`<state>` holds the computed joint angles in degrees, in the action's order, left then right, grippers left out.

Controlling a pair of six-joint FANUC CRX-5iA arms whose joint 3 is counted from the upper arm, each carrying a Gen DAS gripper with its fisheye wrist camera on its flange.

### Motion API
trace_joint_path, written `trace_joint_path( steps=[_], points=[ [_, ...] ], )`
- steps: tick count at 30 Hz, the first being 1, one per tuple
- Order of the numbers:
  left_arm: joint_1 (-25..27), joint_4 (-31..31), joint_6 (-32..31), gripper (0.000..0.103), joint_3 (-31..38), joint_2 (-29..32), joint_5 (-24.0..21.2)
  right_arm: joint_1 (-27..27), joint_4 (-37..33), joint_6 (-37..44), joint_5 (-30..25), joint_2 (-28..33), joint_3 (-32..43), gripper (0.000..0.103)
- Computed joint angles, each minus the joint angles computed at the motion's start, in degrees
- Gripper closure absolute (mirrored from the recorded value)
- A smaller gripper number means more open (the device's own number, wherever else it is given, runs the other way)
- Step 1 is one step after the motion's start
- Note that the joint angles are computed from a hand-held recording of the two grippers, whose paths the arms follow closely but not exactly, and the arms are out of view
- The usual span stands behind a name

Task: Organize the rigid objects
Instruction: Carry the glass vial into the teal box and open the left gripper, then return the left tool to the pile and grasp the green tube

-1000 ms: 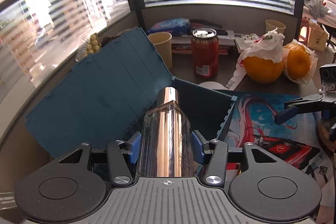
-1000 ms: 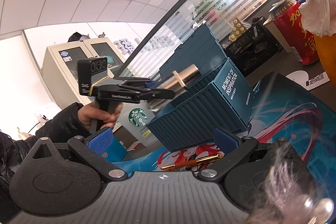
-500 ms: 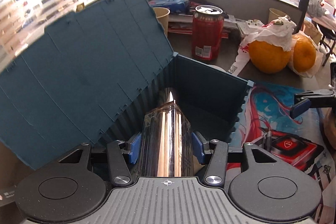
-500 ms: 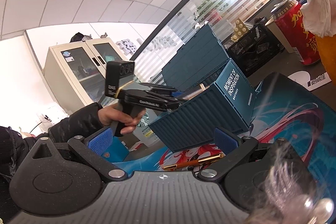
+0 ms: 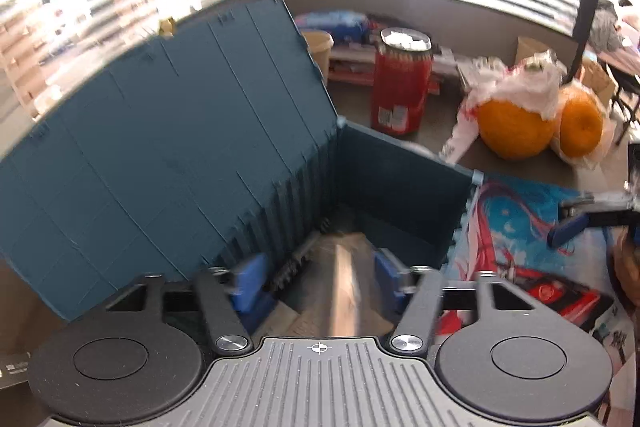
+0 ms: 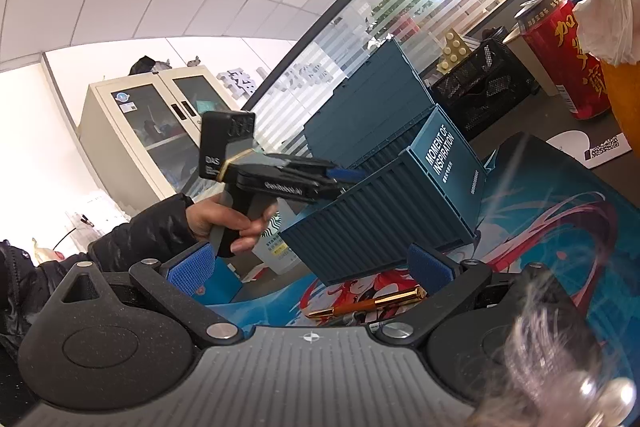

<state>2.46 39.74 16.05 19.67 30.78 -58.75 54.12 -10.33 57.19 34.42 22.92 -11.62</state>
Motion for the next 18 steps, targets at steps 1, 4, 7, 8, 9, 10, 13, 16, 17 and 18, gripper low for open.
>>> trace_joint_path(
  steps=[1,4,7,8,9,10,13,16,17,18],
  points=[
    [0.04,0.68,-0.16,0.035,-0.44,-0.34,0.4,-0.02,0.1,-0.11,-0.43,-0.01,0.11,0.0],
    [-0.21,0.73,-1.55,0.034,-3.36,-2.9,3.45,-0.08,0.4,-0.3,-1.22,0.05,0.35,0.0],
    [-0.31,3.39,-4.6,0.025,-9.7,-7.34,8.74,-0.13,0.11,-0.03,-2.58,0.01,0.83,0.0],
    [-0.3,4.67,-5.2,0.018,-12.02,-8.9,10.61,-0.12,-0.36,0.42,-3.28,-0.01,1.14,0.0],
    [-0.08,6.28,-5.92,0.015,-14.17,-10.32,11.61,-0.09,-1.05,1.05,-4.18,-0.06,1.54,0.0],
    [0.2,7.73,-6.5,0.012,-16.09,-11.63,12.18,-0.1,-1.45,1.41,-4.97,-0.09,1.85,0.0],
    [0.59,10.62,-8.71,0.01,-21.17,-15.2,13.05,-0.12,-2.37,2.36,-6.97,-0.16,2.64,0.0],
    [1.11,12.36,-10.94,0.008,-25.78,-18.49,12.71,-0.14,-3.72,3.56,-8.55,-0.18,3.41,0.0],
    [1.29,12.74,-11.82,0.008,-27.34,-19.62,12.75,-0.15,-3.94,3.79,-8.94,-0.18,3.58,0.0],
    [1.57,13.03,-12.62,0.008,-28.73,-20.64,12.58,-0.17,-4.22,4.07,-9.43,-0.18,3.8,0.0]
  ],
)
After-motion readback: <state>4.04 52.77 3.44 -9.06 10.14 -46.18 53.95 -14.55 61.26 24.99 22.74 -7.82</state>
